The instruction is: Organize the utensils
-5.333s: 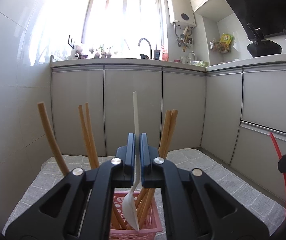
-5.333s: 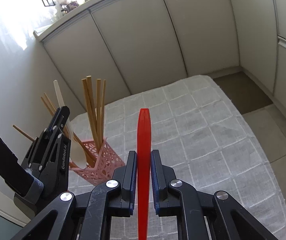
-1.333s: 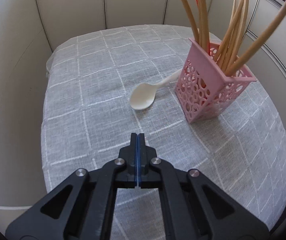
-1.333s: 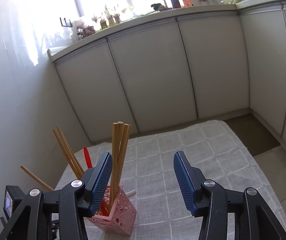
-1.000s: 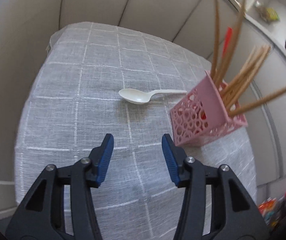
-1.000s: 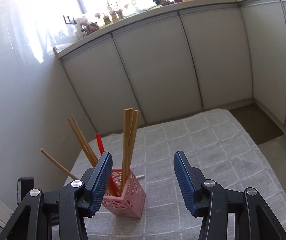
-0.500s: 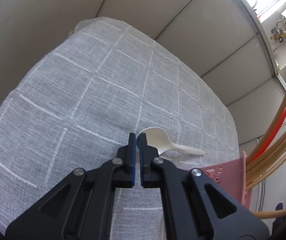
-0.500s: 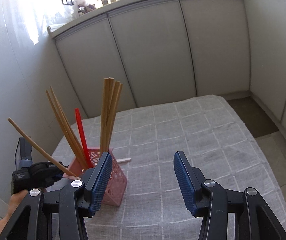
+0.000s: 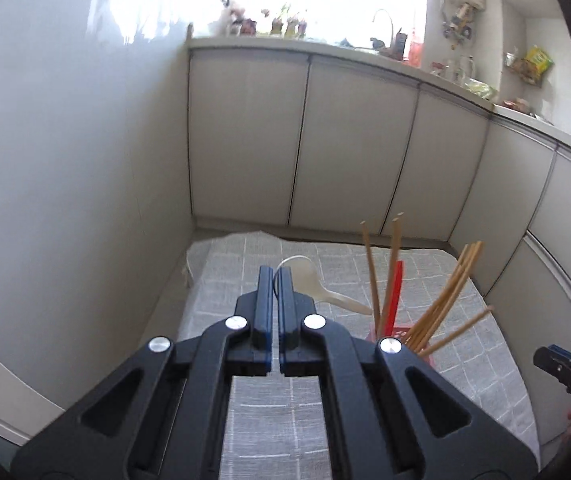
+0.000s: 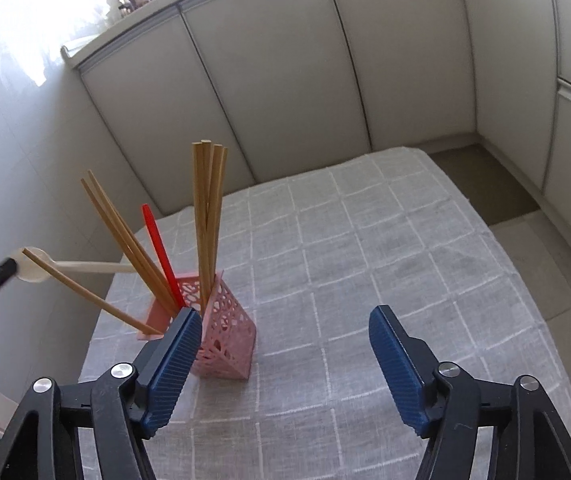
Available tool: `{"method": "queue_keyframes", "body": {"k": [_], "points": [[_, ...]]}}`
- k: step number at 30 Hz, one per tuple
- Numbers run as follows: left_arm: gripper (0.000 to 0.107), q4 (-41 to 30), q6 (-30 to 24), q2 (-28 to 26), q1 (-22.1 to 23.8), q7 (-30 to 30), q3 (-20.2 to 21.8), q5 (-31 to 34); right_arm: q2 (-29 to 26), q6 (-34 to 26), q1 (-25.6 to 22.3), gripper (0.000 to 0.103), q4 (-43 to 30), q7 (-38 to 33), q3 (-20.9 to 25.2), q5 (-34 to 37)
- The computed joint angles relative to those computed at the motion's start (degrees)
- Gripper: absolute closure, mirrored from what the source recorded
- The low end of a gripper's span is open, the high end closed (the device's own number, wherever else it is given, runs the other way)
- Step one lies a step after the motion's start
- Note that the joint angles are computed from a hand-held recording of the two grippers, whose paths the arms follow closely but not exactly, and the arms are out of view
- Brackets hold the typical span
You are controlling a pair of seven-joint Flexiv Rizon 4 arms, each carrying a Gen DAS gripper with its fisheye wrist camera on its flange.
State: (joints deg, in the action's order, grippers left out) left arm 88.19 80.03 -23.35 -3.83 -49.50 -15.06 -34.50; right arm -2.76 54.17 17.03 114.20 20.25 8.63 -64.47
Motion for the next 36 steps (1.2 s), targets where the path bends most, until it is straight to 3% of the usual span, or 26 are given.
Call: {"method": "queue_keyframes", "body": {"k": [5,9,16,25,30,36], "points": [[0.104,0.58,0.63,5.64,1.15,8.67,-1.82,-0.82,2.33,-2.41,0.63,0.021,1.29,0.56,1.54,5.45],[0.104,-2.94,-6.18,7.61,-1.48,10.64,2.18,3.01,4.11,-2.85,0.27,0.02,2.71,2.37,2.34,6.0],[0.104,-11.99,-15.49,4.56,-10.11,2.43,10.98,24.86,6.56,-1.45,-1.57,0.02,4.8,4.45,2.72,5.71],[0.104,-22.48,-31.08,-1.61,-17.35,-8.26,14.83,42.31,7.42,2.33,-4.08,0.02,6.54,7.52,2.57,5.41],[0.104,-25.84,-34.67,-3.72,-19.33,-11.34,15.62,47.84,7.59,3.92,-4.98,0.02,7.04,9.13,2.5,4.3],[0.104,-27.8,-35.0,-4.96,-19.9,-13.5,16.06,50.54,7.02,4.85,-5.05,0.02,6.71,8.67,2.42,4.54]]}}
